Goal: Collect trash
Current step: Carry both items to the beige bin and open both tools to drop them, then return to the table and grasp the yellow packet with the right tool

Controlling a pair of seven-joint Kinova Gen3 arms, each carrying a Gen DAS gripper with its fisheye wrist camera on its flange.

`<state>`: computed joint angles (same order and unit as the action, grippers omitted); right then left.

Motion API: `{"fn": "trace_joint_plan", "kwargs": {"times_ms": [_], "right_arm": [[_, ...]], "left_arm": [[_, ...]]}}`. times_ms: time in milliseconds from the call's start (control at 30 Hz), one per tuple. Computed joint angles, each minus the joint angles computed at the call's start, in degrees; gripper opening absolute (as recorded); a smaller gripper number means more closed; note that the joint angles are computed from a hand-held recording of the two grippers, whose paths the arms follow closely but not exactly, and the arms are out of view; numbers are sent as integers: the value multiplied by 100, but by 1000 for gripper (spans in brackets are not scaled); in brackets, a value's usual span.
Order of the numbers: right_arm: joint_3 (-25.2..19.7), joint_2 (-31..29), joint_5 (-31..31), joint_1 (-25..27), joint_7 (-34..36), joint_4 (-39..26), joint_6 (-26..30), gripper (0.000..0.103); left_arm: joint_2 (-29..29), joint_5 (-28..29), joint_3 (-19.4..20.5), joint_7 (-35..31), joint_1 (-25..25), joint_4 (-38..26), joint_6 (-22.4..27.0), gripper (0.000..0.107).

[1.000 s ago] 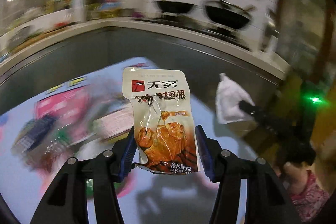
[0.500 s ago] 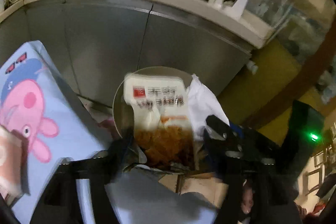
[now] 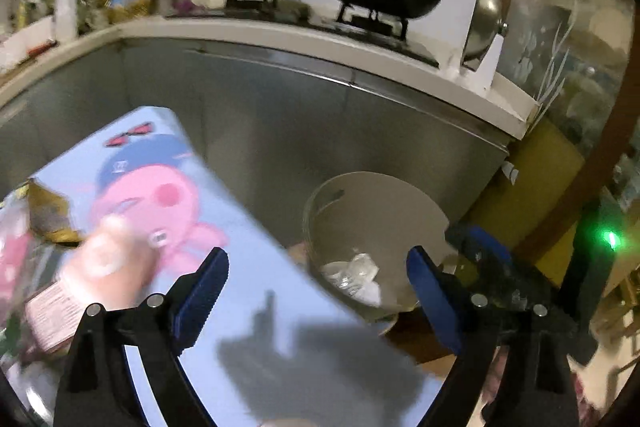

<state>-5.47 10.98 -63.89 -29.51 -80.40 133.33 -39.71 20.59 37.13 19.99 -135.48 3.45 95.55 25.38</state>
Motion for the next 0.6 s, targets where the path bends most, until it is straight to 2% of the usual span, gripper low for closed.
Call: {"fn": "trace_joint_plan", "kwargs": {"times_ms": [100, 167, 233, 333, 367, 433, 533, 600], "right_arm": [[-41, 11, -29, -94, 304, -219, 168, 55], [-52, 53, -159, -192, 693, -441, 284, 54], [-77, 144, -213, -278, 1065, -739, 481, 54], [-59, 287, -254, -366, 1377, -1098, 745, 54], [-52, 373, -263, -390, 1465, -1269, 873, 54], [-104, 502, -239, -335, 1620, -1565, 1115, 54], [419, 791, -268, -726, 2280, -2251, 1756, 54], [616, 1031, -223, -812, 2746, -2744, 2222, 54]], "left_arm": [[-305, 549, 432, -699, -753, 502, -148, 90], [-577, 899, 487, -1081, -1210, 810, -103, 90], [-719, 941, 289, -1101, -1348, 870, 38, 90], [-672, 468, -500, -514, -1089, 405, 634, 84], [-551, 368, -765, -281, -1037, 139, 867, 78], [-273, 249, -1148, 185, -959, -392, 1333, 76], [201, 249, -1070, 862, -1389, -1185, 2024, 73], [276, 337, -1156, 1005, -1466, -1411, 2212, 73]]}}
